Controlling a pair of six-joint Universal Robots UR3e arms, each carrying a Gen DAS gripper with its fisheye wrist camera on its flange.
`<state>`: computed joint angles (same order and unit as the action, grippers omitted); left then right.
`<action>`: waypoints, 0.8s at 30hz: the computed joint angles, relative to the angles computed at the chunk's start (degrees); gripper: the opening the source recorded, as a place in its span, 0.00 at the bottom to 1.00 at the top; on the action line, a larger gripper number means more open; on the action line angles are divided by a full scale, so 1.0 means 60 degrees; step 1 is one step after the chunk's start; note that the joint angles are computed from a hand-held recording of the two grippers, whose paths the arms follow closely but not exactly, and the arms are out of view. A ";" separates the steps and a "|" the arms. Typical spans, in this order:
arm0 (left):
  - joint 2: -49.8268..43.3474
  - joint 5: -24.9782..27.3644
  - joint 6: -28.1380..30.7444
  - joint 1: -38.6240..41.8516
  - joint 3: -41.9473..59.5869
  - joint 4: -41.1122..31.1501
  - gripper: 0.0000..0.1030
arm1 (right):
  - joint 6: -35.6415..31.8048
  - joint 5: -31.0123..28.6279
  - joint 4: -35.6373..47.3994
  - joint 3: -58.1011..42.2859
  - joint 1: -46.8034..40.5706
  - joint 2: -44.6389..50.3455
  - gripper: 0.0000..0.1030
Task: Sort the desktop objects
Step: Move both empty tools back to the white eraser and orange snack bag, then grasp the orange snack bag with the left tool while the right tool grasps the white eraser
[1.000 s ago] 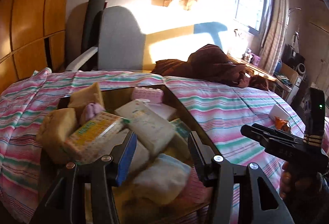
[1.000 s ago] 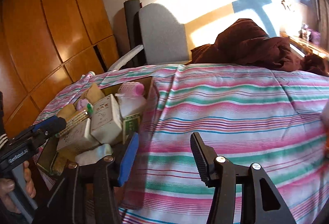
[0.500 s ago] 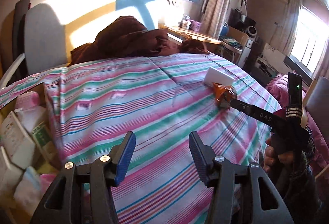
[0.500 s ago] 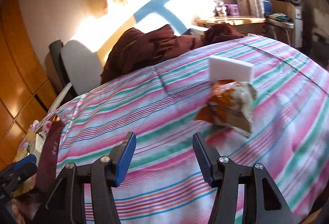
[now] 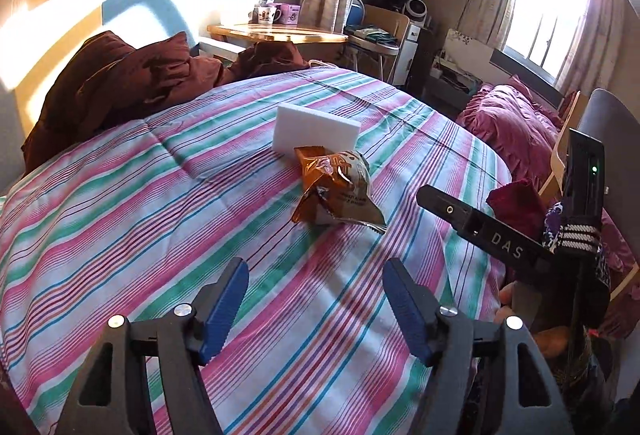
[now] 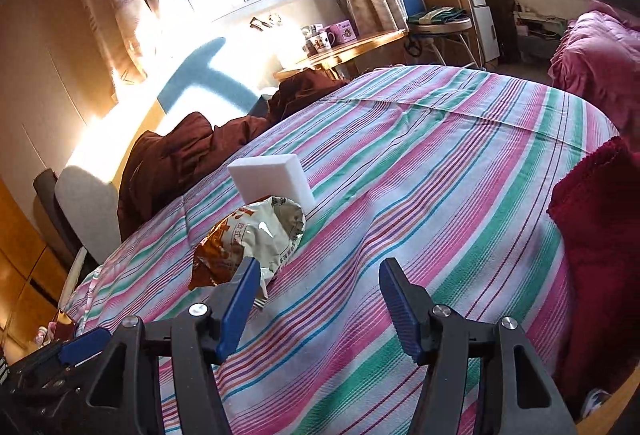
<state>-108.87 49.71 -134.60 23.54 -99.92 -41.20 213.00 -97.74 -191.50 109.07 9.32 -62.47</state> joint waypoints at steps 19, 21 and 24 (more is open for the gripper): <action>-0.3746 0.1606 -0.2387 -0.2458 0.4919 -0.0095 0.82 | 0.0557 0.0290 -0.1505 0.0521 -0.0717 0.0262 0.72; -0.3952 0.1836 -0.2424 -0.2600 0.5091 0.0001 0.82 | 0.0546 0.0302 -0.1526 0.0520 -0.0750 0.0320 0.73; -0.4256 0.1945 -0.2437 -0.2685 0.5305 0.0126 0.81 | 0.0532 0.0361 -0.1485 0.0482 -0.0788 0.0389 0.74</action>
